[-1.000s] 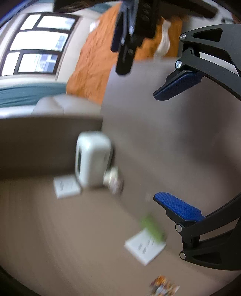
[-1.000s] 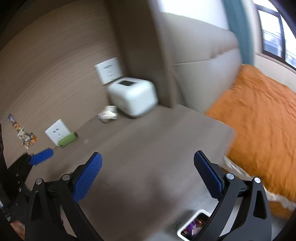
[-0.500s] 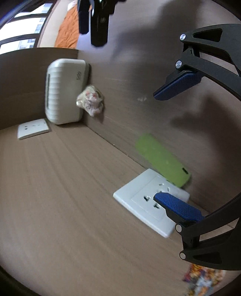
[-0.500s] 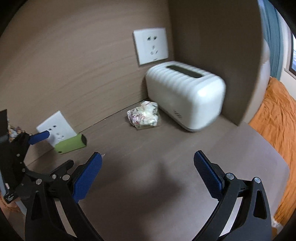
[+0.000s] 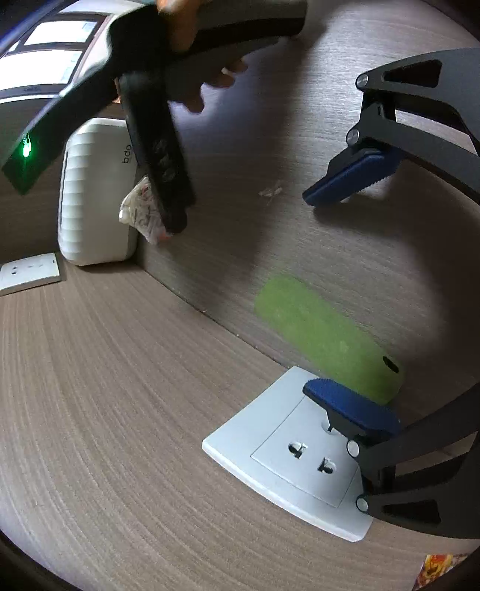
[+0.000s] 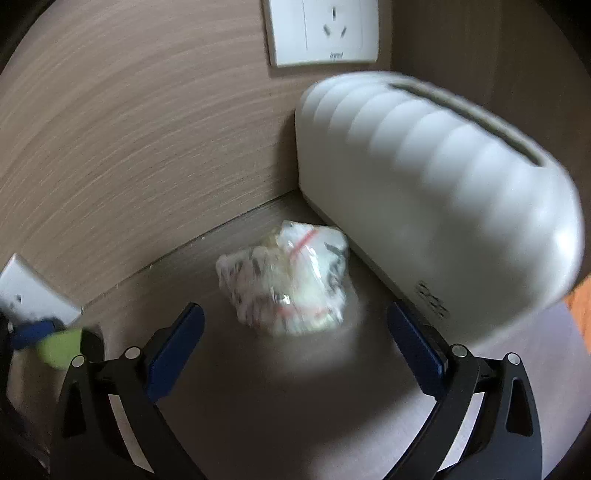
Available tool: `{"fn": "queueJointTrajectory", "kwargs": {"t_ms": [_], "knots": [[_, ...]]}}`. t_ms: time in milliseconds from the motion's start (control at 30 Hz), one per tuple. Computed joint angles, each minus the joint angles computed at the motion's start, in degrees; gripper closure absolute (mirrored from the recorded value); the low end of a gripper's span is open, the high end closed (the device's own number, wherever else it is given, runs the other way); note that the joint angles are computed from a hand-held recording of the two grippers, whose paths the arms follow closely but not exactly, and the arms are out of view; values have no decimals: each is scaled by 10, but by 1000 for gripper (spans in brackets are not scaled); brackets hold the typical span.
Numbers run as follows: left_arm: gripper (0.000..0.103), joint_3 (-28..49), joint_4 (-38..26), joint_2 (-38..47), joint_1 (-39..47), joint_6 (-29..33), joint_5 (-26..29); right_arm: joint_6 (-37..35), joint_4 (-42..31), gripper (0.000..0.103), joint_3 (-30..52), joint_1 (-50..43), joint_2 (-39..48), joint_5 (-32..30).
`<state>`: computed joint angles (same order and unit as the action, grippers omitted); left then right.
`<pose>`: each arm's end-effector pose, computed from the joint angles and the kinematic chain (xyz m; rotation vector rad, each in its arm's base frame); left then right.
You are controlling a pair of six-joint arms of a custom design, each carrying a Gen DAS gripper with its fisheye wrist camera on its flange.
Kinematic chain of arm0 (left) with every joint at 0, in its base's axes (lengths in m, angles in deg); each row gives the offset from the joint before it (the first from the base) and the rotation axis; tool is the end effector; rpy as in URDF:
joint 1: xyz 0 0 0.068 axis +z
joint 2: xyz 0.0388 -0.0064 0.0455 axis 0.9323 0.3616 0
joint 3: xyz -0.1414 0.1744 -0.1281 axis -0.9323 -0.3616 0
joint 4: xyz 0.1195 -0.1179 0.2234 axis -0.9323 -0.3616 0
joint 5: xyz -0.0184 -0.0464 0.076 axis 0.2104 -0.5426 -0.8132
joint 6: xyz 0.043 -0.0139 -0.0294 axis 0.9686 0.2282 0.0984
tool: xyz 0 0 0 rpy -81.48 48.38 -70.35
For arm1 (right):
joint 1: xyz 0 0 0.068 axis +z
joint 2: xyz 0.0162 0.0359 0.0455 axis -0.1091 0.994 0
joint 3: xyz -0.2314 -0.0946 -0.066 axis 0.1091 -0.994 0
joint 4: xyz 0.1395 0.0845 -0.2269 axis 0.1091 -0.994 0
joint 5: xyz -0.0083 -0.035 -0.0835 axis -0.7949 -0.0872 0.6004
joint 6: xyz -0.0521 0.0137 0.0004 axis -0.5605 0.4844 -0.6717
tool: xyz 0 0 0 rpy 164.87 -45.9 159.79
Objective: Collect trash
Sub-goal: 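Grasp the green sponge with the left tool while the right tool grasps the white plastic bag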
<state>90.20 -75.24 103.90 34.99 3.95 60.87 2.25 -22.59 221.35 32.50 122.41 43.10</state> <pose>0.1834 -0.1087 0.4462 0.5305 2.3760 0.1465 0.2874 0.2227 0.4490 -0.2386 2.4408 0.2697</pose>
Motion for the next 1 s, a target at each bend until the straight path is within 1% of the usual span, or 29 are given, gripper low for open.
{"fn": "queueJointTrajectory", "kwargs": {"t_ms": [67, 100, 133, 167, 233, 300, 400, 433, 467, 500, 533, 600, 667, 700, 733, 767, 800, 833, 867, 900, 933, 1000], "knots": [[21, 1, -5, -3, 1, 0, -3, 21, 4, 8, 14, -2, 10, 2], [26, 5, -8, -2, 4, 1, -5, 21, 4, 17, 16, 0, 12, 1], [33, 9, -12, -1, 7, 2, -7, 13, 11, 30, 14, 2, 10, -5], [36, 14, -16, -2, 12, 2, -3, -3, 12, 42, 20, 7, 13, -3], [41, 21, -20, -4, 22, -2, 13, -17, -4, 46, 48, 14, 29, 3], [42, 24, -24, -5, 19, -5, 12, -26, -7, 46, 50, 20, 28, 0], [42, 35, -36, -1, 10, 1, 36, -33, -1, 46, 10, 35, -6, -5], [42, 40, -38, 7, 1, 18, 34, -34, 4, 46, -8, 35, -20, -9], [41, 32, -32, 11, -12, 41, 14, -34, 8, 46, -29, 38, -37, -10], [38, 26, -21, 18, -12, 58, 4, -33, 8, 46, -43, 42, -49, -7], [37, 20, -5, 18, -5, 73, 14, -33, 7, 46, -51, 42, -57, -5], [37, 47, -12, 42, 29, 76, 68, -30, 3, 46, -66, 47, -75, 3], [44, 62, -15, 60, 59, 69, 122, -21, 0, 46, -86, 53, -103, 12], [50, 64, -17, 62, 69, 58, 147, -17, -3, 46, -94, 52, -117, 11], [54, 59, -14, 58, 66, 46, 149, -12, -6, 46, -101, 53, -129, 11], [55, 52, -12, 52, 61, 38, 148, -5, -10, 46, -110, 55, -146, 14], [58, 45, -12, 44, 51, 26, 140, -1, -15, 46, -117, 55, -160, 15], [64, 41, -14, 39, 38, 10, 128, 6, -22, 46, -121, 58, -172, 17], [67, 35, -16, 32, 27, -5, 119, 16, -32, 46, -128, 64, -190, 23], [76, 28, -20, 23, 13, -26, 110, 11, -38, 46, -120, 50, -192, 15], [78, 23, -29, 13, -3, -51, 103, 18, -49, 46, -120, 54, -204, 19], [78, 8, -46, -12, -40, -98, 84, 39, -74, 46, -115, 68, -225, 35]]}}
